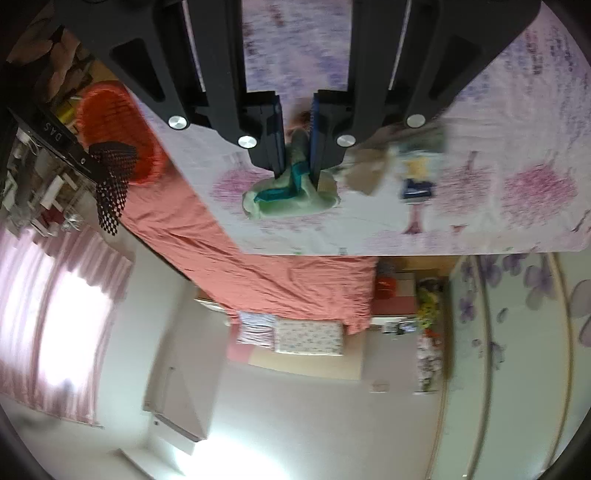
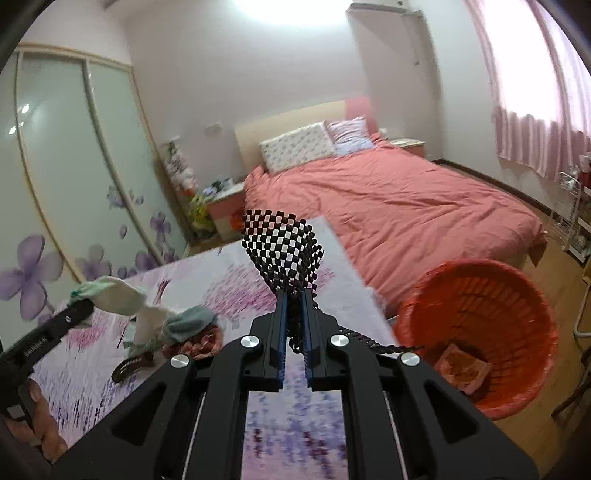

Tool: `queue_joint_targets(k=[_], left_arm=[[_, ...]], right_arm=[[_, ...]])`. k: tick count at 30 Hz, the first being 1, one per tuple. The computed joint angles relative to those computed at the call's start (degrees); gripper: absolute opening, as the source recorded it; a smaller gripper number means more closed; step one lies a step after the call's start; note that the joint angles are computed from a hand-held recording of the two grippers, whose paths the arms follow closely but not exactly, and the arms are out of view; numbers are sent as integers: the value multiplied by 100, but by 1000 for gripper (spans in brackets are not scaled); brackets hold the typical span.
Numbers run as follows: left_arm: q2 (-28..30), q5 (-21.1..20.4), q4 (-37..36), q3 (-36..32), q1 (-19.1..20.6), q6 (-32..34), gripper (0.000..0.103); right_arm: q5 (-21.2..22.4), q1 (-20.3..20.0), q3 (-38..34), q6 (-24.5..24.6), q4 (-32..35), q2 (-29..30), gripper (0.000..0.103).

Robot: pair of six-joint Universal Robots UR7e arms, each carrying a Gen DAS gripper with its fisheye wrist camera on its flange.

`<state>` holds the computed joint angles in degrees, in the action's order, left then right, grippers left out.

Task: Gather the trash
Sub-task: 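Lift and carry the mesh pad and green cloth over the orange basket with both tools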

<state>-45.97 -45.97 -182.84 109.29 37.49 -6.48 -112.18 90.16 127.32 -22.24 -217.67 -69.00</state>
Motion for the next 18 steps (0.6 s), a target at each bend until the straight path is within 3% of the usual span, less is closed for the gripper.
queue_joint_targets(k=[8,18], left_arm=[[774,-792,170,-663,-239,82,12],[1987,-1758,692,-1925,-405,367,12]], right_arm=[[209,-501,281,82,-348,-640,8],[798,-1481,347,652,-6,-1174,8]])
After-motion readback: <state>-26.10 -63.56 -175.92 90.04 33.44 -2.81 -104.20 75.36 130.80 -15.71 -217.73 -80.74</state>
